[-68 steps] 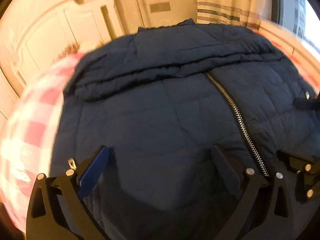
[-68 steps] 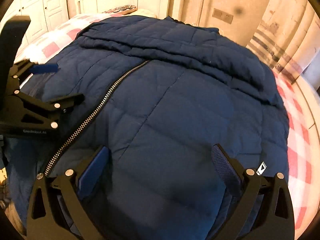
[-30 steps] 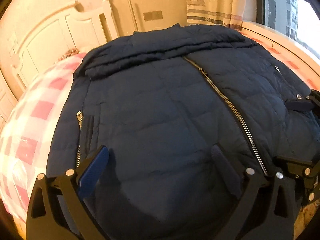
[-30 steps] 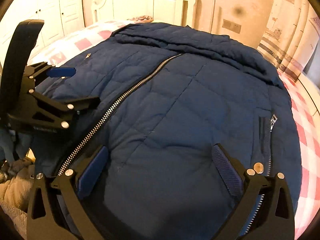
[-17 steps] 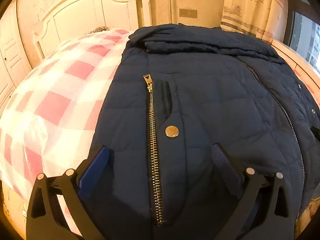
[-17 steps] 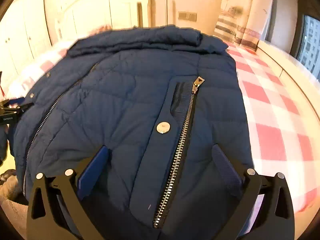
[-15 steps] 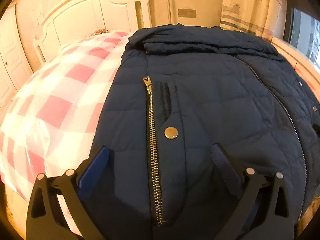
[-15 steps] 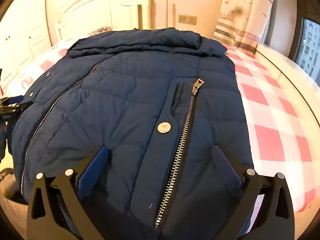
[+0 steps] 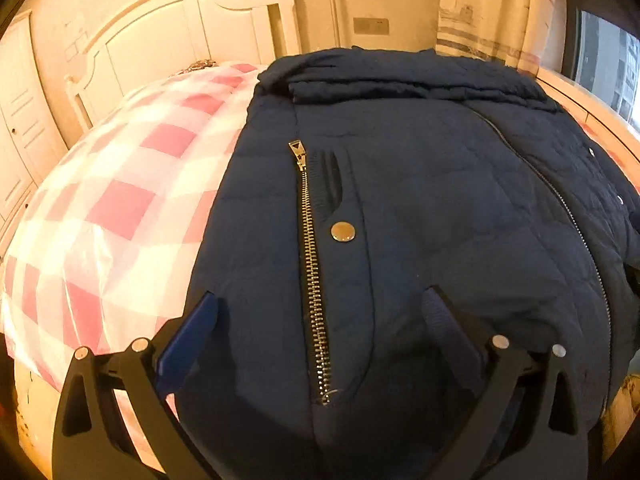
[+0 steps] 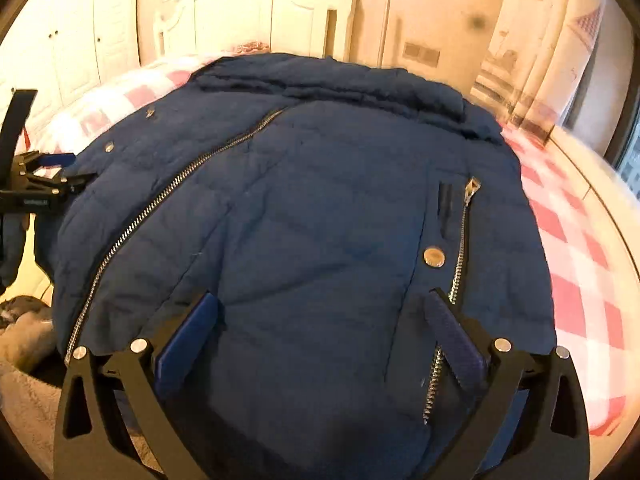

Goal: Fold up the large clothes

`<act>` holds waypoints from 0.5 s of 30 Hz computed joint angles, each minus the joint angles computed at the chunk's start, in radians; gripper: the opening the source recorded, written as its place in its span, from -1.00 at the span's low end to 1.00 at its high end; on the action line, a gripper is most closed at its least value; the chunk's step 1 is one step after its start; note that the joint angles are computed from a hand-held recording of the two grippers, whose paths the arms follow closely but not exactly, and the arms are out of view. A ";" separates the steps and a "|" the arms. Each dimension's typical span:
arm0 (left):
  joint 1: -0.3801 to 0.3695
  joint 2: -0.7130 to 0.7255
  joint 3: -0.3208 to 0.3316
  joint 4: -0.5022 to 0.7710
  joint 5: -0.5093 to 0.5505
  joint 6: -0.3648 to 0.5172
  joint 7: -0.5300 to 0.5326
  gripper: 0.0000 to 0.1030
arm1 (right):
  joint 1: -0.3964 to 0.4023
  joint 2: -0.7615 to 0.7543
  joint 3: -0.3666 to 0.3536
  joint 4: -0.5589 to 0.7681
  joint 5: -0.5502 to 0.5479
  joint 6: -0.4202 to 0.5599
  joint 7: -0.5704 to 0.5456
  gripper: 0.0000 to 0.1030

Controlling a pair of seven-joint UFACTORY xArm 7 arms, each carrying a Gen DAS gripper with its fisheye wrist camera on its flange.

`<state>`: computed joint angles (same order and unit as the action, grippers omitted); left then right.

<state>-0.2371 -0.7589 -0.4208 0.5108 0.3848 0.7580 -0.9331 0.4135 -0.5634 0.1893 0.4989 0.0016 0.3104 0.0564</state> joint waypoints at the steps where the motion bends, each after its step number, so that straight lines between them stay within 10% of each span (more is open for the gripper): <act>1: -0.003 0.002 0.006 0.001 -0.001 0.002 0.010 0.96 | 0.000 -0.001 -0.004 0.018 -0.005 0.041 -0.011 0.90; 8: -0.003 -0.009 0.004 -0.007 -0.006 -0.012 -0.001 0.96 | -0.180 -0.093 0.040 -0.016 -0.082 0.072 0.146 0.90; 11: -0.002 -0.009 0.009 -0.014 -0.008 -0.024 0.000 0.96 | -0.097 -0.069 -0.077 -0.074 0.012 -0.026 0.084 0.91; 15: -0.001 -0.010 0.009 -0.016 -0.011 -0.028 0.005 0.96 | -0.126 -0.063 -0.037 -0.037 -0.013 0.030 0.107 0.91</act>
<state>-0.2386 -0.7689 -0.4115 0.4950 0.3742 0.7304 -0.9279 0.2875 -0.6260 0.1518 0.4618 -0.0114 0.3402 0.1632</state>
